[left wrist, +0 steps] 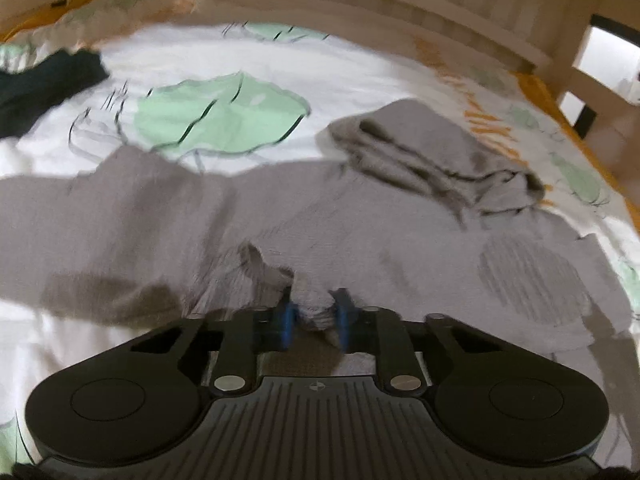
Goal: Fold large clothes
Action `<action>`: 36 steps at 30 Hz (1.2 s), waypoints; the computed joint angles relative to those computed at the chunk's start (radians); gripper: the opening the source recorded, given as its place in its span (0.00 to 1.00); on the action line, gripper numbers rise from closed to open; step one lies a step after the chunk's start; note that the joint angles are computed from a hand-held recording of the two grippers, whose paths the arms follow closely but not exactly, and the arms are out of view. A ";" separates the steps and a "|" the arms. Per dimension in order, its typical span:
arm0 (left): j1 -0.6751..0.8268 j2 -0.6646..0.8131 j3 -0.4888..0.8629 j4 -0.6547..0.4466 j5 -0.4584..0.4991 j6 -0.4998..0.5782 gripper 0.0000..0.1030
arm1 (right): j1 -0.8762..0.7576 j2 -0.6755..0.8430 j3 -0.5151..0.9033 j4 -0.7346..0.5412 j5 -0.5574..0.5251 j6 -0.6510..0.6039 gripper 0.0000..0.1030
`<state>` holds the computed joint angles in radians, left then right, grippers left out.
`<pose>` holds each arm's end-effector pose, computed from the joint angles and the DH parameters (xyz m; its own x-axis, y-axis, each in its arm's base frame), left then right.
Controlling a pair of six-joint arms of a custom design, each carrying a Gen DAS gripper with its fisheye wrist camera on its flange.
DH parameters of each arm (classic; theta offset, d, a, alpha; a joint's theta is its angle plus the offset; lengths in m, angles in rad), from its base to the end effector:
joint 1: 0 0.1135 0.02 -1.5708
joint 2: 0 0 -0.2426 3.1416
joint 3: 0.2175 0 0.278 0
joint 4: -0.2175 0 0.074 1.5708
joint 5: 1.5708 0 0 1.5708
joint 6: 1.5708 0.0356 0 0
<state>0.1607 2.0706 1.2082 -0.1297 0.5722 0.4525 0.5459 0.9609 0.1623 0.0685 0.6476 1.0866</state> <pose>0.4130 0.0474 0.0723 -0.6742 0.2631 -0.6901 0.5033 0.8475 -0.1686 0.1733 0.0801 0.0915 -0.2918 0.6486 -0.7029 0.4906 0.7324 0.4722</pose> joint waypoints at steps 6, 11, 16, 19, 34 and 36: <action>-0.006 -0.108 -0.076 0.138 0.023 -0.016 0.13 | -0.030 -0.135 -0.024 -0.204 0.035 0.087 0.76; -0.025 -0.009 0.007 0.097 -0.063 -0.038 0.15 | -0.062 -0.003 0.029 -0.259 0.040 0.122 0.76; -0.021 0.082 0.044 0.115 -0.109 -0.050 0.26 | -0.061 0.143 0.080 -0.162 0.002 0.011 0.76; -0.015 0.091 0.011 0.183 -0.097 -0.017 0.28 | -0.054 0.240 0.135 -0.183 -0.015 -0.009 0.76; -0.003 0.112 -0.054 0.342 -0.051 -0.009 0.34 | 0.020 0.524 0.267 -0.153 0.039 -0.130 0.76; -0.001 0.116 -0.051 0.342 -0.045 -0.014 0.34 | 0.031 0.550 0.284 -0.176 0.121 -0.109 0.75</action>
<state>0.1601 2.1865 1.1572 0.2121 0.5274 0.4386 0.5768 1.5104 0.4464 -0.1079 0.7688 0.9777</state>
